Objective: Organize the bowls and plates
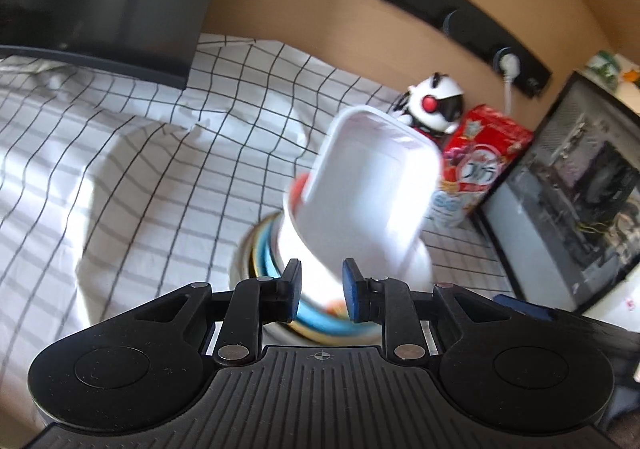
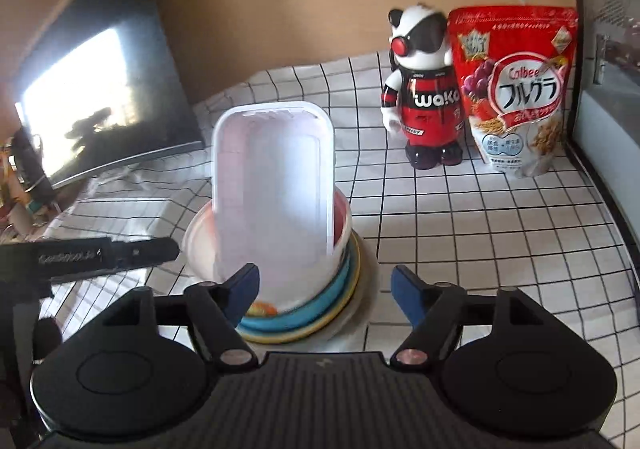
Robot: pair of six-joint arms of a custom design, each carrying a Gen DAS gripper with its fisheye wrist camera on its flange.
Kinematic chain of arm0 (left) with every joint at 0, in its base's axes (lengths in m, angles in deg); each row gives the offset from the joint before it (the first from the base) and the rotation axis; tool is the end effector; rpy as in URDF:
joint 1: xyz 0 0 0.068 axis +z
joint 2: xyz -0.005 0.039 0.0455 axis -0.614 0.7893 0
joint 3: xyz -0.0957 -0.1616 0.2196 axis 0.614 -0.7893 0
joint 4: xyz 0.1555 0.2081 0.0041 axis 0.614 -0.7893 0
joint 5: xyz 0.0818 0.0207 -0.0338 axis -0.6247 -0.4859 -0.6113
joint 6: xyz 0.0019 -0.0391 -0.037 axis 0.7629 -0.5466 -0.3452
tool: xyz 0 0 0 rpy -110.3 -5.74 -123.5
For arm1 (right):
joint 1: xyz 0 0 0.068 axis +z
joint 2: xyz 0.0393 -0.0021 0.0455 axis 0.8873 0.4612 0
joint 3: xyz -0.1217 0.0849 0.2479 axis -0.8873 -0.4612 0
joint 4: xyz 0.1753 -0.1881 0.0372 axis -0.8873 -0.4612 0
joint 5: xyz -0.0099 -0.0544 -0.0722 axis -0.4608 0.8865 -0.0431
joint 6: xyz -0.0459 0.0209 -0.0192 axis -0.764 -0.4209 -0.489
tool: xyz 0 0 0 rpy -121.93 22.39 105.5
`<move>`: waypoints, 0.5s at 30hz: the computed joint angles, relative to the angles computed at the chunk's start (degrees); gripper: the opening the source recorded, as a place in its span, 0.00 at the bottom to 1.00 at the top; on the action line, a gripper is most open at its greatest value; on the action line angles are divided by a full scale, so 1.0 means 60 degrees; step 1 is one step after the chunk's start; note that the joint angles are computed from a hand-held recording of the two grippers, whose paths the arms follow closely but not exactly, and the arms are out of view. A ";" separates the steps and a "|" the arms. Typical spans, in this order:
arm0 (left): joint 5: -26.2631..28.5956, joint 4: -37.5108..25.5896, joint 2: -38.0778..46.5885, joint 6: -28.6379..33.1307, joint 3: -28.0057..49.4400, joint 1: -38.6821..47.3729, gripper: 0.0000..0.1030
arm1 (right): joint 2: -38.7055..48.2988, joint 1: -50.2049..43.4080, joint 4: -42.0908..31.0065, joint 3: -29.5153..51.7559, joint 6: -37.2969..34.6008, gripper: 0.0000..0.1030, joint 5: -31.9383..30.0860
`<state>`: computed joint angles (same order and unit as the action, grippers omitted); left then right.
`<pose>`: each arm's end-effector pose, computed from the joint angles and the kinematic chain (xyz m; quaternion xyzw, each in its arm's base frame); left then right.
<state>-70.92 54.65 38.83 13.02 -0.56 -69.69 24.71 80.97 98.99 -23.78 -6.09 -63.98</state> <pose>0.2614 -0.1573 0.1725 -0.0414 0.8930 -0.1964 0.4028 0.2686 0.0917 0.1668 -0.0242 0.8944 0.1600 0.4169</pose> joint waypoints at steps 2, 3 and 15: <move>-0.1021 -0.0203 -0.0723 -0.0586 -0.0589 -0.0975 0.21 | -0.0608 -0.0164 -0.0042 -0.0531 -0.0112 0.74 -0.0364; -0.1616 -0.0560 -0.1000 -0.0966 -0.0710 -0.1513 0.19 | -0.0915 -0.0185 -0.0034 -0.0821 -0.0119 0.74 -0.0458; -0.6555 -0.4102 -0.0367 -0.3781 0.0204 -0.6467 0.16 | -0.5288 0.2513 -0.0172 -0.4196 0.0105 0.79 0.3128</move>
